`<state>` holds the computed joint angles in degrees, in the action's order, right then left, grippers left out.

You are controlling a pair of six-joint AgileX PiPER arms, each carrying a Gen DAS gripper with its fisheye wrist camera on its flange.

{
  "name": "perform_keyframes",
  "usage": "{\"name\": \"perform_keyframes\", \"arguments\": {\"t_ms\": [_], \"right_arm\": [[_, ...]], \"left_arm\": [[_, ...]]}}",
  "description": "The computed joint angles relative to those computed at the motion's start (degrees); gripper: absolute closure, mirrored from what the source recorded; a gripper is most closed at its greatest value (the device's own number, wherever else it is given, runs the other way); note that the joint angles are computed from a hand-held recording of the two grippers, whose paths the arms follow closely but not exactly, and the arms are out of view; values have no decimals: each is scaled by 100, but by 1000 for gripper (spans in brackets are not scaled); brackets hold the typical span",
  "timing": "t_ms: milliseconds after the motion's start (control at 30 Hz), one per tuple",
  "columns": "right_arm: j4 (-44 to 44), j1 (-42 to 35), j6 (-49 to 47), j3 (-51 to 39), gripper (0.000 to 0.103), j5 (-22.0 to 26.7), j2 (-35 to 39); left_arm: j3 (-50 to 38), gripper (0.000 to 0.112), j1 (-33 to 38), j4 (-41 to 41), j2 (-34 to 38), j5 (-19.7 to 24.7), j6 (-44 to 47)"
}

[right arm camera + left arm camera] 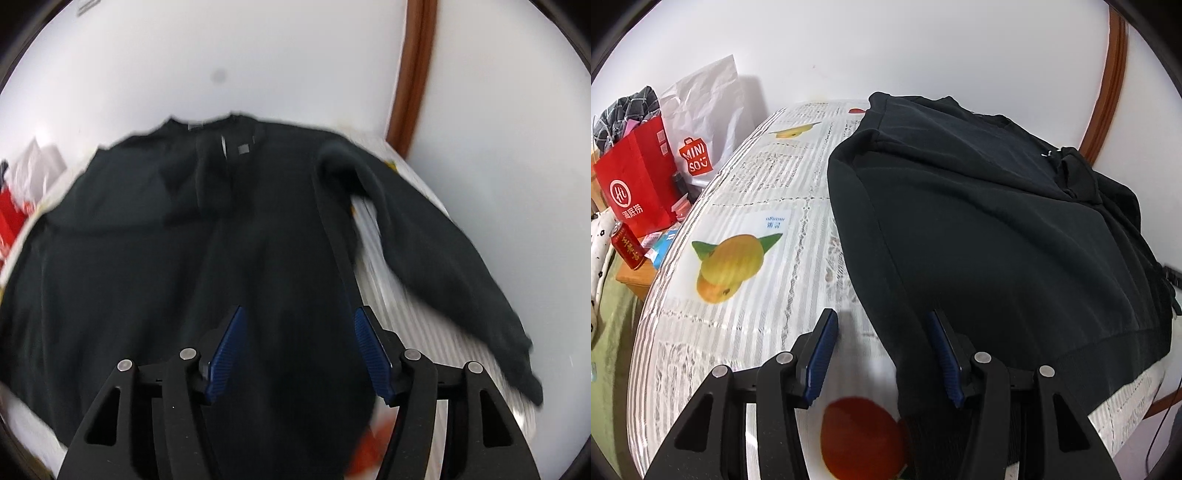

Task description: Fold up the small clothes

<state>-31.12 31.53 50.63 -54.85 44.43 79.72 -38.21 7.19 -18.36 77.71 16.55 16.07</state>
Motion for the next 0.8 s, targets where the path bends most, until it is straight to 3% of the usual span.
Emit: {"name": "perform_keyframes", "arguments": {"t_ms": [200,267,333,367,467,567,733,800], "right_arm": [[-145,473,706,987,42,-207,-612],[-451,666,1151,1122,42,-223,-562],[-575,680,1353,1166,53,-331,-491],[-633,674,1452,1196,67,-371,-453],[-741,637,1573,1301,90,-481,-554],[-715,660,1569,1384,92,-437,-745],[-619,839,1397,1464,93,-267,-926],[-670,969,1430,1466,93,-145,-933]], "left_arm": [[77,80,-131,135,-58,-7,-227],[71,89,-164,95,-45,-21,-296],[114,100,-162,-165,-78,-16,-107],[152,102,-139,-345,-114,1,20],[270,105,-147,-174,-272,26,-218],[416,107,8,-75,-530,109,-244],[513,107,643,-1241,-666,565,1162],[502,107,651,-1211,-676,606,1149]]}}
